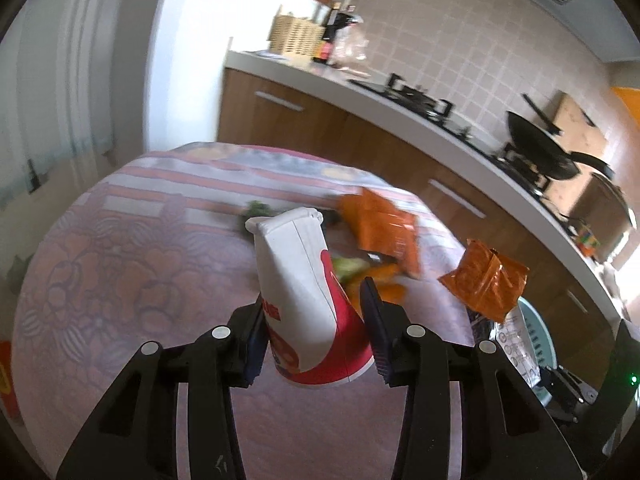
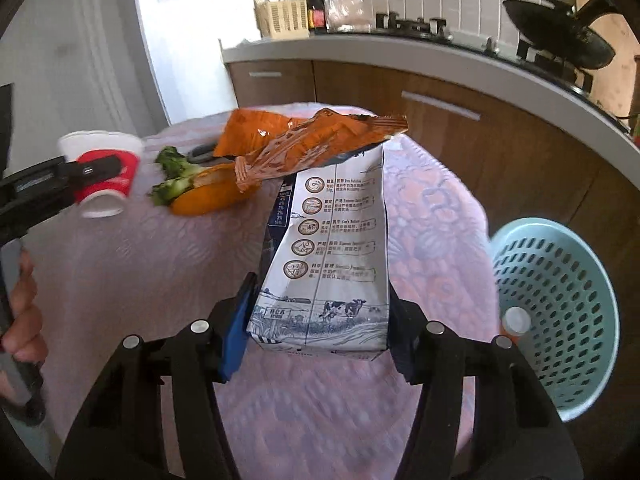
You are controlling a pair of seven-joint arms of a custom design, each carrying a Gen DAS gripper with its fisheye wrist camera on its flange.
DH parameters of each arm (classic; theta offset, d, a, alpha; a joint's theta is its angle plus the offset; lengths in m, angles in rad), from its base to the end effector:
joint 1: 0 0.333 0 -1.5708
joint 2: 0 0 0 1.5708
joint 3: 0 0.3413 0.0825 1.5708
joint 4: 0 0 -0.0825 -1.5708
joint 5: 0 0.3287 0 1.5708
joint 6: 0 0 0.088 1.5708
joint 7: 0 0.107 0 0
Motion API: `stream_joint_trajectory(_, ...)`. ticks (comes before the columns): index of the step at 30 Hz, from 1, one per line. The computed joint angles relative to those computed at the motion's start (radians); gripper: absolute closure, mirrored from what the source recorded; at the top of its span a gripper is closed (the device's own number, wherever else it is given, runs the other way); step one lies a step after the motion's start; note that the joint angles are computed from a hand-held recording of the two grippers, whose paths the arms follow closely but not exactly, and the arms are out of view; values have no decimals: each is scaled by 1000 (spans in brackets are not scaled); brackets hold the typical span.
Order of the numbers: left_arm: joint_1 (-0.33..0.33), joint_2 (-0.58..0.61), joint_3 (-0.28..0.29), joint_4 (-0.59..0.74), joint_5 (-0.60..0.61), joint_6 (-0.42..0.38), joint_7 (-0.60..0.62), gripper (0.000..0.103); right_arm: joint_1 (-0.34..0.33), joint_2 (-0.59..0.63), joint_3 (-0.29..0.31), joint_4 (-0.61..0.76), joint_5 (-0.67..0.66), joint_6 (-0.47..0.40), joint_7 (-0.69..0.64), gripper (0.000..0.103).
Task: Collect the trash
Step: 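Grasp the red-and-white paper cup with the left tool while the right tool grasps the milk carton, then carry the carton and cup over the blue basket and open both tools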
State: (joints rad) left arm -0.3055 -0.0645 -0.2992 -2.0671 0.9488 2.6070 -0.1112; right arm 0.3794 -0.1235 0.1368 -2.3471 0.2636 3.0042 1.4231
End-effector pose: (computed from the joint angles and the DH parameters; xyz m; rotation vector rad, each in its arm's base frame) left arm 0.4186 -0.3153 0.5683 -2.0469 1.3898 -1.0037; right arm 0.4320 0.2267 0.5314 -2.0160 1.3028 -0.4300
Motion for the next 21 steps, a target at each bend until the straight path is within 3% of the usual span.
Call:
stream_joint_trajectory(5,-35,48,-15,58,14,34,8,62,149,-93,-151,-21,373,-119,-359,48)
stream_joint_trajectory(6,-43,54,-15,68,19,37,8,62,142,-106,-152,-14,387,-159,-369,48)
stream_joint_trajectory(7,-53,60,-18,83,19,25,15,62,101,-110,-118,-15,331,-169,-320,48)
stream_joint_trajectory(9,-68,62,-17,96,22,6,21,62,-50,-110,13,-27,61,-159,-103,48)
stream_joint_trajectory(11,-77,54,-15,99,31,-4,17,62,-133,-116,82,-40,-112,-132,34,48)
stream_joint_trajectory(15,-88,43,-20,103,31,-31,22,62,-241,-122,157,-47,-342,-78,216,48)
stream_joint_trajectory(17,-92,44,-23,111,27,-42,32,62,-236,-123,140,-45,-403,-43,262,48)
stream_joint_trajectory(19,-95,46,-24,116,26,-46,38,62,-133,-123,46,-45,-294,-12,166,48)
stream_joint_trajectory(21,-101,54,-27,127,24,-52,49,62,-89,-117,1,-33,-225,7,104,48)
